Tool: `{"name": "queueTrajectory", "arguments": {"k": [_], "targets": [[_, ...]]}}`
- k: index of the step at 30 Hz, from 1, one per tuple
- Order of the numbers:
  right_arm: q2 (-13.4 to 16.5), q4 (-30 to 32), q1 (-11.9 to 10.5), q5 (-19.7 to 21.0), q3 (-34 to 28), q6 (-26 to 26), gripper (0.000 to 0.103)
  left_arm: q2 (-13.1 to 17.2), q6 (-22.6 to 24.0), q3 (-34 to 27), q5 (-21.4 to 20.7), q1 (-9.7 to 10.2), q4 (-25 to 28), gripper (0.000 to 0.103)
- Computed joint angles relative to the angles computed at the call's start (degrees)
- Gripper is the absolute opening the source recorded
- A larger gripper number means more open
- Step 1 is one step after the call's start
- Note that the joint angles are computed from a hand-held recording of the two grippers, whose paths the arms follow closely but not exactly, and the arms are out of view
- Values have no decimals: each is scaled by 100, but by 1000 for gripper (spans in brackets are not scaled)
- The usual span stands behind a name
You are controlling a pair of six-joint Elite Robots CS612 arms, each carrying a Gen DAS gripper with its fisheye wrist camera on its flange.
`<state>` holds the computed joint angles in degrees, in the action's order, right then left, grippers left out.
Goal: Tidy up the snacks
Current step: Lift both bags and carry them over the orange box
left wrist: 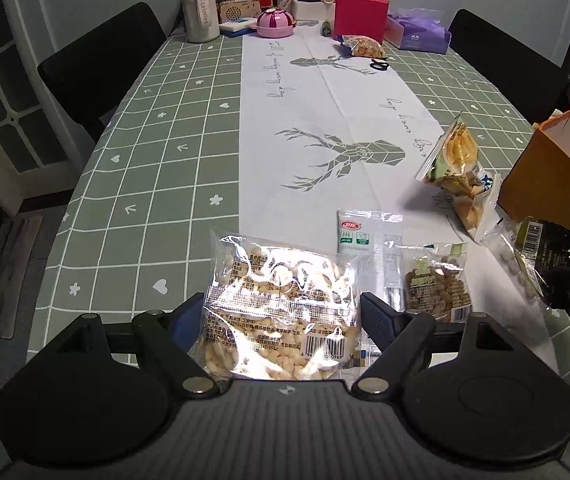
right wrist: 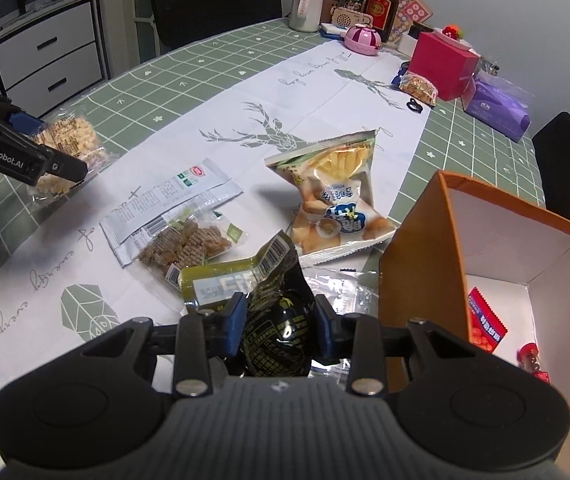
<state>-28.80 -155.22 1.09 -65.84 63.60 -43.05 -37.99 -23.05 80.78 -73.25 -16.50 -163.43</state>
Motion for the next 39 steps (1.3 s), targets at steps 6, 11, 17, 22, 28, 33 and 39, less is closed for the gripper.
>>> {"name": "queueTrajectory", "arguments": {"k": [6, 11, 17, 22, 28, 33, 39], "targets": [[-162, -358, -96, 193, 222, 77, 34, -9, 172, -133, 4, -171, -51, 94], [-284, -621, -202, 381, 382, 239, 34, 16, 413, -302, 15, -337, -17, 94], [-364, -818, -351, 548, 485, 481, 32, 57, 650, -557, 64, -502, 55, 94], [-406, -970, -471, 633, 540, 618, 31, 113, 780, -785, 82, -617, 105, 94], [-406, -1078, -606, 682, 546, 794, 30, 266, 913, -1116, 23, -739, 229, 94], [-361, -1108, -680, 511, 503, 893, 29, 378, 985, -1327, -102, -807, 285, 94], [-262, -1091, -751, 74, 384, 1028, 29, 524, 1026, -1634, -270, -859, 297, 94]]}}
